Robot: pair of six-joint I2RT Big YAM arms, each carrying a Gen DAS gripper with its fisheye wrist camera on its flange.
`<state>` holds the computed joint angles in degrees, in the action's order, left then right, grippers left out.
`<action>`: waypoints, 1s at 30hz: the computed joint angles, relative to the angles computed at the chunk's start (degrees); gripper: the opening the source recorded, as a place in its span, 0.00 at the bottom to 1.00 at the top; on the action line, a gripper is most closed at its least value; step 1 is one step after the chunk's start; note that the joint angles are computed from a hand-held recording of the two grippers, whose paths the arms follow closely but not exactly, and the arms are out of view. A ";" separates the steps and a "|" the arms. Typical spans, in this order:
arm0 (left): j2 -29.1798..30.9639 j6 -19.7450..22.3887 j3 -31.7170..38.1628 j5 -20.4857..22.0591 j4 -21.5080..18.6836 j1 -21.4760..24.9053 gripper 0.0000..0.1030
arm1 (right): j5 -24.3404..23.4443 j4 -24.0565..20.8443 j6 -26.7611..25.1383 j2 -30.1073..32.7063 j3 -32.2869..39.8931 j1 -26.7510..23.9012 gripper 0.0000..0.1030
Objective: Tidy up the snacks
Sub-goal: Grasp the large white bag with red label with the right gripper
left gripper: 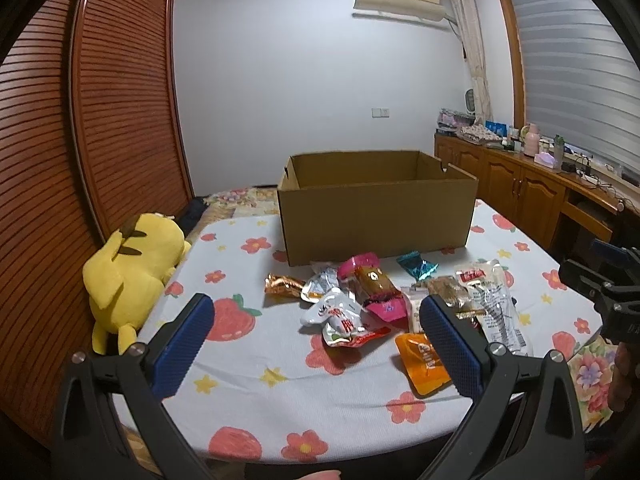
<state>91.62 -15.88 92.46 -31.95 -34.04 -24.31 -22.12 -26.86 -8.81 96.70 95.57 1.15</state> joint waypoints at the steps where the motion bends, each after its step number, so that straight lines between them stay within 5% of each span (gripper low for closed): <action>1: 0.34 -0.35 0.20 0.56 -0.53 0.21 1.00 | 0.05 -0.24 -0.27 0.23 0.00 0.08 1.00; 9: 3.82 -1.80 1.78 5.89 -3.46 1.17 1.00 | -0.96 -5.93 -3.11 4.37 2.73 0.01 1.00; 23: 6.53 -2.65 2.47 13.35 -4.85 2.64 0.99 | -6.79 -20.30 -5.39 13.68 13.20 0.01 0.80; 30: 7.48 -1.77 3.26 13.71 -5.91 2.59 0.98 | -6.83 -25.45 -6.83 16.96 18.02 0.81 0.70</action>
